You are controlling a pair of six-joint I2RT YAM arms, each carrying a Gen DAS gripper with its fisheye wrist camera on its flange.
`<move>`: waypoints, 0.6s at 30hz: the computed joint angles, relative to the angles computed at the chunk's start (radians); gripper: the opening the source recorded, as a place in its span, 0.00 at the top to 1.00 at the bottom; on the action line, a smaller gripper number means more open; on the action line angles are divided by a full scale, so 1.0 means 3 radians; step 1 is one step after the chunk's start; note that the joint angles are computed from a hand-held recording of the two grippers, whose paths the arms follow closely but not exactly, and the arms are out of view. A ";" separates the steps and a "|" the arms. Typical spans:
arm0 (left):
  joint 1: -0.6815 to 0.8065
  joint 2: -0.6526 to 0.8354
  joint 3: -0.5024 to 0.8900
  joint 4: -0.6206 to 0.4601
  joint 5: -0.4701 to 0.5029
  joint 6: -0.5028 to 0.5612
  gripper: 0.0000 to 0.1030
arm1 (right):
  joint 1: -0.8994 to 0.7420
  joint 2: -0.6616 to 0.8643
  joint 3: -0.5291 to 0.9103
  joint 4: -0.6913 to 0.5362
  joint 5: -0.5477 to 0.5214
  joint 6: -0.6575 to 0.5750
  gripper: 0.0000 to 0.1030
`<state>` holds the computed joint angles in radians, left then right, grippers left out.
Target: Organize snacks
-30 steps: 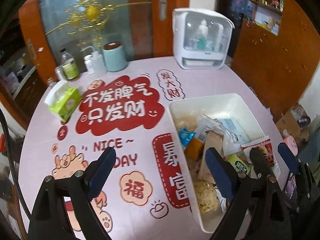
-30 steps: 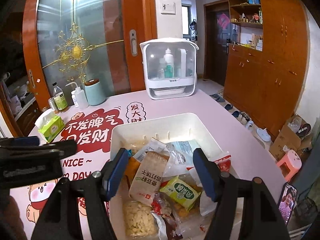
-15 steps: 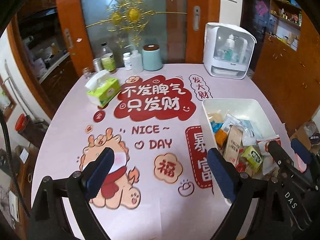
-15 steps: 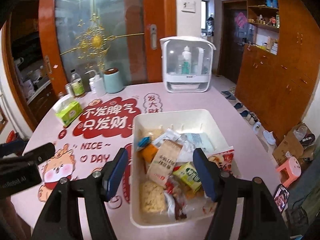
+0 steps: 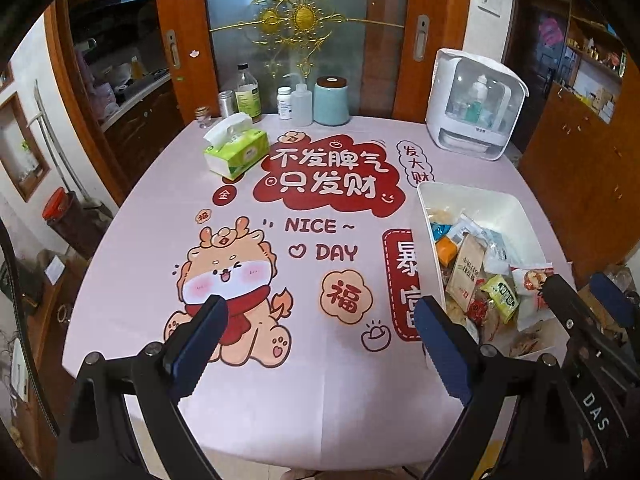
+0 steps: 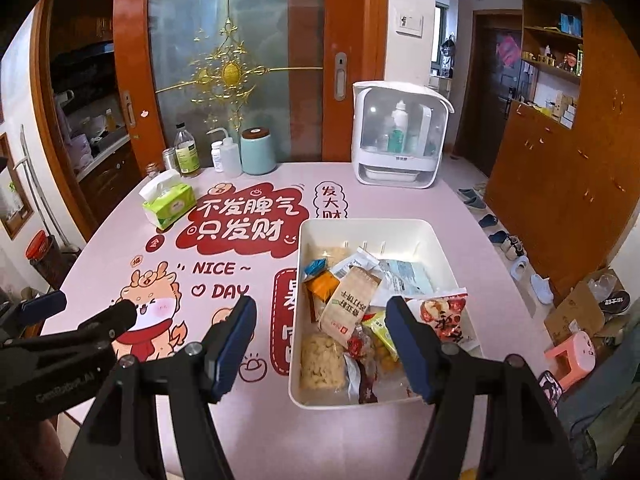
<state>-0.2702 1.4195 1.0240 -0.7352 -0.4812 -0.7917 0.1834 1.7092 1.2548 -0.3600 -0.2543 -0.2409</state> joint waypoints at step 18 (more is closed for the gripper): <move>-0.0232 0.0290 0.0275 -0.0189 0.0006 -0.0040 0.09 | -0.0138 0.0042 0.0047 -0.0279 -0.0016 -0.0131 0.34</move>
<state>-0.3398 1.5066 1.1065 -0.7919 -0.4793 -0.8036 0.1421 1.7217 1.2690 -0.4437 -0.2592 -0.2801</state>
